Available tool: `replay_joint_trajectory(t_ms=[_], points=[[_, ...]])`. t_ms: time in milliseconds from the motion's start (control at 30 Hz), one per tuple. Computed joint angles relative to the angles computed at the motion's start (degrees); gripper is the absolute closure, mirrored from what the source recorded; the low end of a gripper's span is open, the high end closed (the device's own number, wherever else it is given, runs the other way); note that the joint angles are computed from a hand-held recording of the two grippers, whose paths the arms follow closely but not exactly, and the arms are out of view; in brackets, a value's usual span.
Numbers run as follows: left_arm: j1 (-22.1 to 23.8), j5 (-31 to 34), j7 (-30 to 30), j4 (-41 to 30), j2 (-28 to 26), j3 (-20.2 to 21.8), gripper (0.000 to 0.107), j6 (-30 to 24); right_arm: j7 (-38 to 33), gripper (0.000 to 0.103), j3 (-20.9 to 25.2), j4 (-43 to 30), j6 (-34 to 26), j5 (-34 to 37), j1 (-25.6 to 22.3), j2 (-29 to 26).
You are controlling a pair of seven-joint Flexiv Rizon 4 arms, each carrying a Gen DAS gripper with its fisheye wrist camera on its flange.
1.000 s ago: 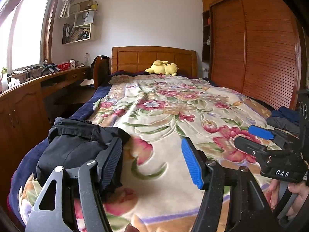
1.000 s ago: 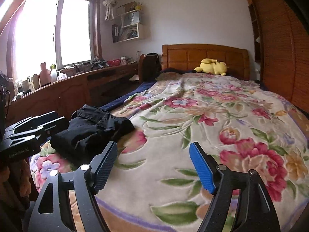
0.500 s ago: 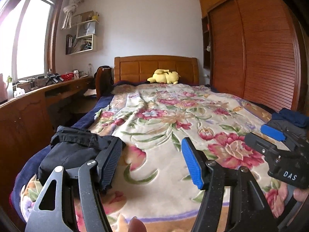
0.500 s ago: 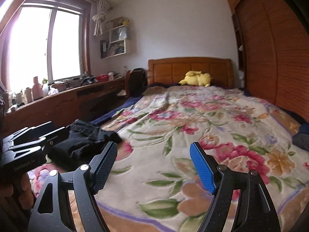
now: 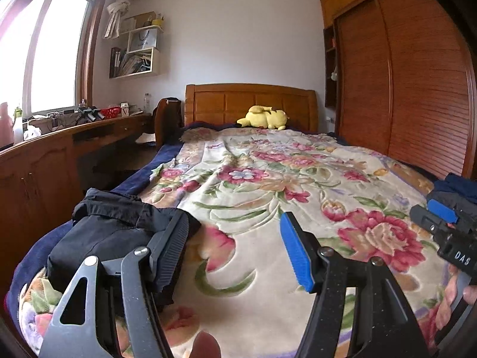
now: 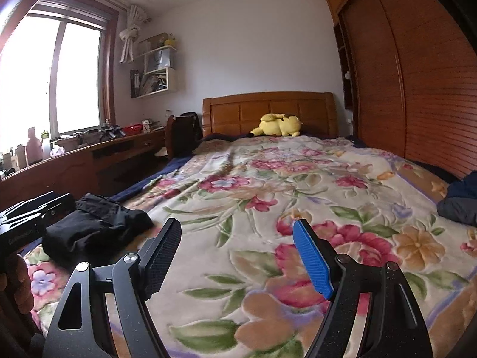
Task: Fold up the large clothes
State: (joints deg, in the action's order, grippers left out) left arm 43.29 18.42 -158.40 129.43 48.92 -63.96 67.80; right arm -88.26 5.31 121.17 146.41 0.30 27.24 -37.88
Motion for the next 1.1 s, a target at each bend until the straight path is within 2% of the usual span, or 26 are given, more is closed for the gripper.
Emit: replay_joint_trajectory(t_ms=[167,433,1100], points=[[1.95,0.17,-1.40,1.35,-1.05,-2.24,0.042,2.59,-1.69,0.024,-0.85,-1.95,-2.32,2.32,2.37,-0.39],[2.96,-0.64,-0.47,2.55,-1.03,-5.34,0.042,3.12,-3.69,0.024,-1.10,-3.59,-3.00,4.31,4.47,-2.08],[1.77,-1.40,-1.54,4.03,0.38,-4.31,0.041,2.23,-3.64,0.024,-1.03,-4.21,-1.18,3.18,3.49,-4.25]])
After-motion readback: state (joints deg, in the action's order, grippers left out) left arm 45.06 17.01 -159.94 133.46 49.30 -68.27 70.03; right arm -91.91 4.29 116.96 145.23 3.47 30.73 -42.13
